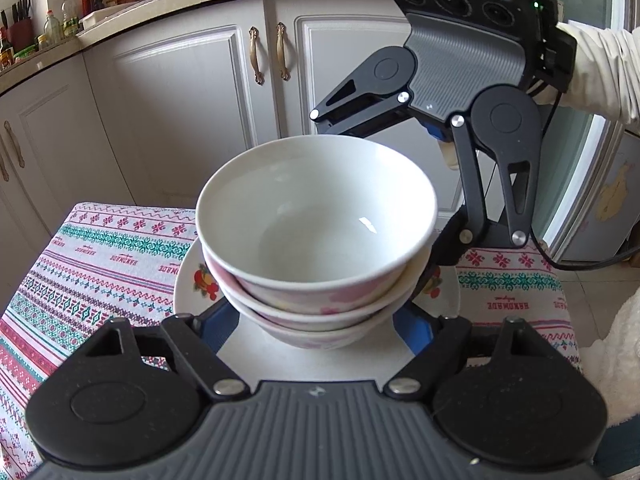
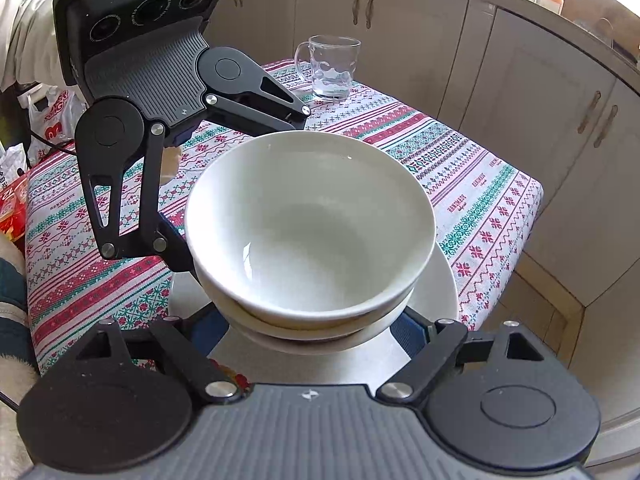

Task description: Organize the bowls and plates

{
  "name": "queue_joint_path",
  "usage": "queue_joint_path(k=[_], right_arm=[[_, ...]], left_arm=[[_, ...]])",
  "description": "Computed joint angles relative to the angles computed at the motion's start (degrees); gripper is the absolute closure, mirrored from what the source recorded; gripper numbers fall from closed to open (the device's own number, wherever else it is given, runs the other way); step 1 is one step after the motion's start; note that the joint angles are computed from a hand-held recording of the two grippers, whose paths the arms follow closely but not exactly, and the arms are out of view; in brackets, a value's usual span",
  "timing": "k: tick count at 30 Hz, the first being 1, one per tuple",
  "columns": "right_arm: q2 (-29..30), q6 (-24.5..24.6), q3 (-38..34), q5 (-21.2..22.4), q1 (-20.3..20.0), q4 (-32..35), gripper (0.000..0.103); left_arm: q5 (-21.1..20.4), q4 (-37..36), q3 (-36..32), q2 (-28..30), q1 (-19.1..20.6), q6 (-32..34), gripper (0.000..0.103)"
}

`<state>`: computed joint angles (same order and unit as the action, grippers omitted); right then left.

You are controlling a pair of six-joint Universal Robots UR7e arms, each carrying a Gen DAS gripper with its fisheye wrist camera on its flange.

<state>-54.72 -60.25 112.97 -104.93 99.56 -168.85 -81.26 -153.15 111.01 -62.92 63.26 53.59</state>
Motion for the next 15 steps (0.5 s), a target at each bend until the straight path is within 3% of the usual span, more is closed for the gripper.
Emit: queue_joint_path(k=[3, 6, 11, 15], right_arm=[[0.1, 0.2, 0.2, -0.4, 0.2, -0.6, 0.012], [-0.2, 1.4, 0.7, 0.2, 0.1, -0.9, 0.002], [-1.2, 3.6, 4.9, -2.5, 1.5, -8.4, 0.001], [-1.7, 10.7, 9.8, -8.0, 4.4, -18.5, 0.0]], left_arm=[[1.2, -3.6, 2.1, -0.5, -0.6, 1.1, 0.016], [1.6, -7.3, 4.4, -1.5, -0.8, 0.6, 0.007], [4.2, -21.9, 13.0, -5.1, -2.4, -2.1, 0.003], [6.2, -35.5, 20.6, -8.1, -4.7, -9.2, 0.001]])
